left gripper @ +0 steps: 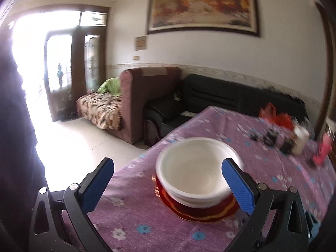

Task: Organize plates and bowls

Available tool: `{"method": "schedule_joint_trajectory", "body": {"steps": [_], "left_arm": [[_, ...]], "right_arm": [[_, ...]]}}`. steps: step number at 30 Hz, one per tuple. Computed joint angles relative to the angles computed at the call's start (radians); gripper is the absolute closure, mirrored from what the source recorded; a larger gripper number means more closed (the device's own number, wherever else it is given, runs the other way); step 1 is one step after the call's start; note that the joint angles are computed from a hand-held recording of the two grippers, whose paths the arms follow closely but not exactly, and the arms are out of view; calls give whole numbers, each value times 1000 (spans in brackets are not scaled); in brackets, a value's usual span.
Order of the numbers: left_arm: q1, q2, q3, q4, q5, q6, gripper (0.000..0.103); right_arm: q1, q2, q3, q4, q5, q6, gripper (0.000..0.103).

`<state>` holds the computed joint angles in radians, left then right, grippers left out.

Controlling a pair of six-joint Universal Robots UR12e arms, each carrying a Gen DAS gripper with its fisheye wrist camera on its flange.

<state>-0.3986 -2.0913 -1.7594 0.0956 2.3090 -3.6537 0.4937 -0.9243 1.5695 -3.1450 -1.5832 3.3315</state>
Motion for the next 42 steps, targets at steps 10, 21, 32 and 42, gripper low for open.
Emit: {"method": "schedule_joint_trajectory", "body": {"steps": [10, 21, 32, 42], "left_arm": [[-23, -23, 19, 18, 17, 87, 0], [-51, -60, 76, -76, -62, 150, 0], [-82, -92, 134, -113, -100, 185, 0], [-117, -138, 225, -148, -138, 218, 1]], "right_arm": [[-12, -4, 24, 11, -2, 106, 18], [-35, -28, 71, -3, -37, 147, 18], [-66, -63, 131, -61, -60, 173, 17], [-129, -113, 212, -89, -98, 182, 17]]}}
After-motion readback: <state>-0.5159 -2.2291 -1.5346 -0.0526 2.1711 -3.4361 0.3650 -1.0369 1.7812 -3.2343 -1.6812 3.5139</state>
